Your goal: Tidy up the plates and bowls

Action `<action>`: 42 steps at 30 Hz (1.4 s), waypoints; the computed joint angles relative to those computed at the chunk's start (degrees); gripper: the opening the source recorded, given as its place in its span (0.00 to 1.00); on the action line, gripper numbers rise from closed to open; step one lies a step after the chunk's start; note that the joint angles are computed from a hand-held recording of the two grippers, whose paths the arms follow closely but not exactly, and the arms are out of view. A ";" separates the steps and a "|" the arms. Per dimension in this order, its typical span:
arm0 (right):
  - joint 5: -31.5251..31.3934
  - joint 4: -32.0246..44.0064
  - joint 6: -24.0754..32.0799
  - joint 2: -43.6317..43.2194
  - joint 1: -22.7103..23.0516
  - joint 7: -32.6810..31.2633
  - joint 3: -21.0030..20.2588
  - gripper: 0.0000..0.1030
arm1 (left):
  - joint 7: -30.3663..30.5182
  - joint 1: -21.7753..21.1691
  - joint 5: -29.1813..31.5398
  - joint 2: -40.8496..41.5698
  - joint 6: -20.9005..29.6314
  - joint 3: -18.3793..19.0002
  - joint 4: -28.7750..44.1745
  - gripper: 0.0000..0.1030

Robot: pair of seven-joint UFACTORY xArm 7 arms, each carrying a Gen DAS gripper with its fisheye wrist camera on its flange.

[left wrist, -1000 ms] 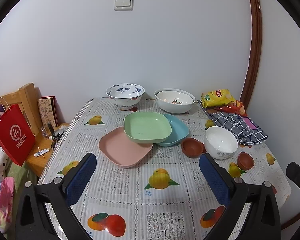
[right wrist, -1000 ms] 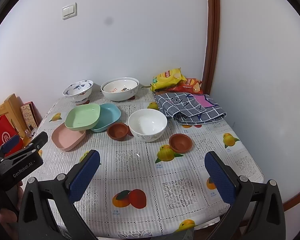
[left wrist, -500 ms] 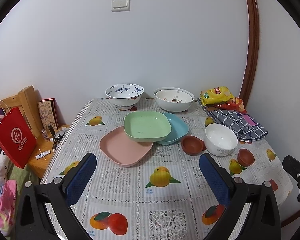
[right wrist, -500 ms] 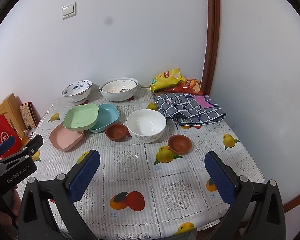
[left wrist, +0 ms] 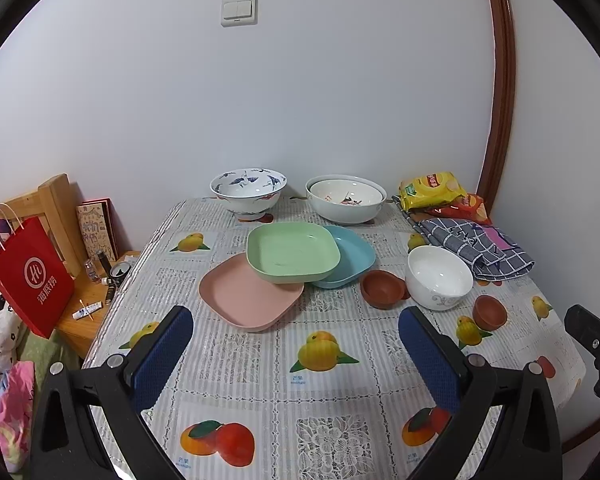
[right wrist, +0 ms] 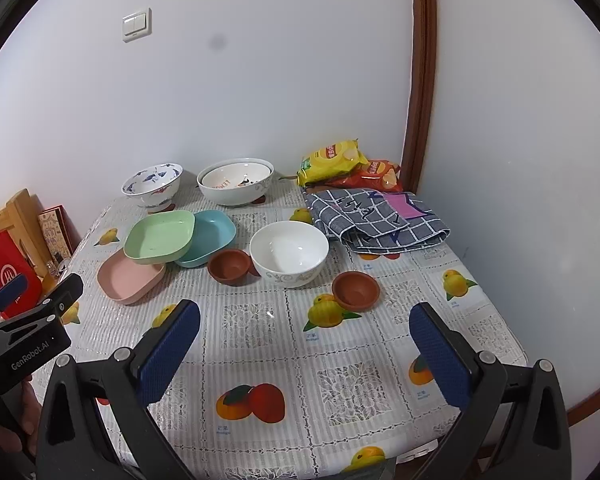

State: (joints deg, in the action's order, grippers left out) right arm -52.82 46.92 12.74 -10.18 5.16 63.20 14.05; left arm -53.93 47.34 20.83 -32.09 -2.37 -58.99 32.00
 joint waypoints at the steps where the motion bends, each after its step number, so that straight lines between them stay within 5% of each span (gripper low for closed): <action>1: -0.11 -0.03 -0.05 -0.09 0.01 -0.01 0.01 1.00 | -0.06 -0.15 -0.08 -0.09 0.09 0.04 -0.02 1.00; 19: 0.25 -0.54 -0.23 -0.57 -0.44 -0.36 0.31 1.00 | -0.06 -1.36 0.37 0.41 0.64 1.45 -0.42 1.00; 33: -1.31 -0.06 -0.39 -1.92 -1.17 0.47 1.32 1.00 | 0.61 -5.54 1.15 -0.82 1.22 6.52 -1.57 1.00; 42: 2.55 1.31 -1.42 0.49 -0.25 -2.47 0.43 1.00 | 0.78 -4.25 3.07 1.88 3.15 6.33 1.18 1.00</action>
State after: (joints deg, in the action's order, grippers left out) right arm -50.28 48.22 11.32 -9.69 4.90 60.73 14.48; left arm -53.15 43.09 23.90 -30.21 0.78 -52.66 33.18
